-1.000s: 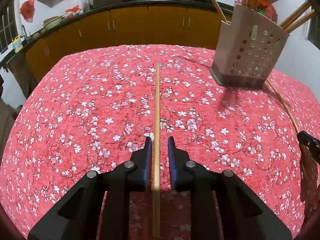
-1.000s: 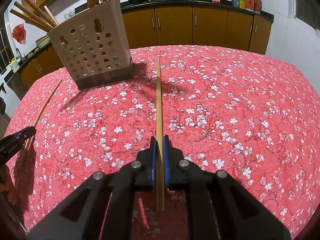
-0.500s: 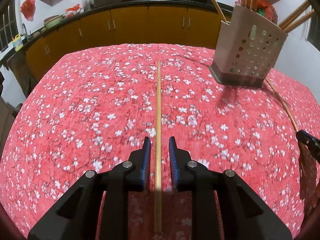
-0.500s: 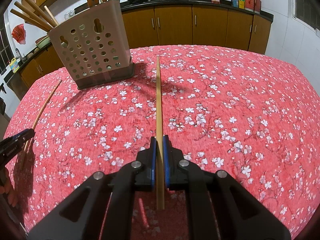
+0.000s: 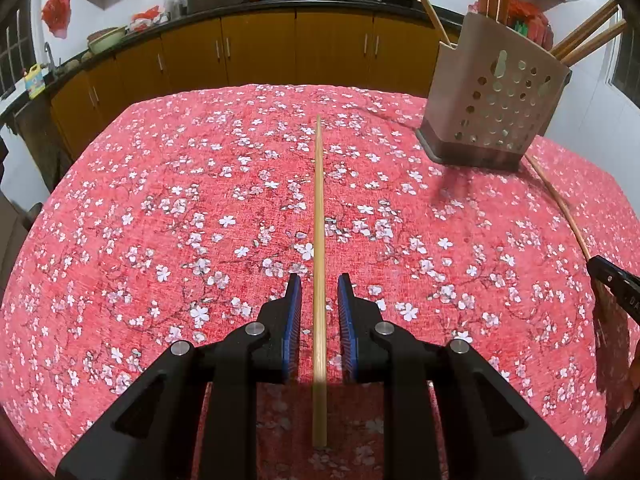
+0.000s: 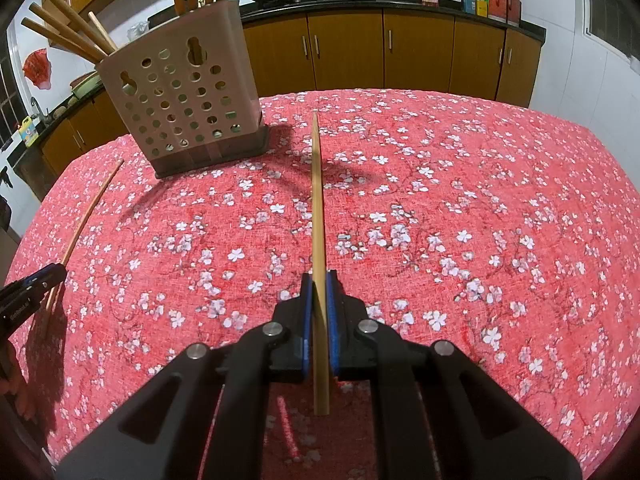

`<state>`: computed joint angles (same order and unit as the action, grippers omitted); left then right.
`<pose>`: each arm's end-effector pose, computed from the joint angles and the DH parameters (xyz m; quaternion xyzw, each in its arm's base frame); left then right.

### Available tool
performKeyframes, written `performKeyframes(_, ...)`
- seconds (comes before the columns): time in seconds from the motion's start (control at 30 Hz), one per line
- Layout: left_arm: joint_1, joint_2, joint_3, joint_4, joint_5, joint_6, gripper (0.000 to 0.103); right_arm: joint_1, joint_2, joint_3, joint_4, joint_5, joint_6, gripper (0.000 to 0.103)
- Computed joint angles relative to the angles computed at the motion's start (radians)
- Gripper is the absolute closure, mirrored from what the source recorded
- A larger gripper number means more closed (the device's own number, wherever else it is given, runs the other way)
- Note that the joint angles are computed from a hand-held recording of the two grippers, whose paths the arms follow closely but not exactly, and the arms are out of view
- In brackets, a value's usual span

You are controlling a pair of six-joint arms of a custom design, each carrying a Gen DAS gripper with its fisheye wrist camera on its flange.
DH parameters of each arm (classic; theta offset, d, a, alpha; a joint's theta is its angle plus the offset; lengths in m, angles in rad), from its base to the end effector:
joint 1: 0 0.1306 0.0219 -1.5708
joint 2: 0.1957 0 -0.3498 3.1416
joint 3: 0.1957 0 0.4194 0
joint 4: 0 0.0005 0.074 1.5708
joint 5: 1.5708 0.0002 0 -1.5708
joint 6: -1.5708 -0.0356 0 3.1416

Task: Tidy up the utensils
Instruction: 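Lift both held chopsticks upright and carry them over the utensil holder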

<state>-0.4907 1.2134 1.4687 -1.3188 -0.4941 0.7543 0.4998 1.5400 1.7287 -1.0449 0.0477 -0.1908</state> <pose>0.3803 -0.1846 0.4896 -0.1842 0.9224 0.0504 0.3357 0.4951 0.2678 0.4714 -0.1359 0.9267 0.0973 0.3366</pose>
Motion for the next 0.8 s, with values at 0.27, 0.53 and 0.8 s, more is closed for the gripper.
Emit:
performKeyframes(0.27, 0.005, -0.013, 0.015, -0.022, -0.002, -0.022, 0.096, -0.004, -0.037, -0.014, 0.027, -0.016, 0.022, 0.095)
performKeyframes(0.53, -0.035, -0.054, 0.096, 0.017, -0.119, -0.103, 0.096, -0.019, -0.123, 0.009, 0.147, 0.004, 0.026, 0.095)
performKeyframes(0.8, -0.052, -0.056, 0.168, 0.108, -0.183, -0.177, 0.096, -0.022, -0.140, 0.052, 0.217, 0.016, 0.057, 0.095)
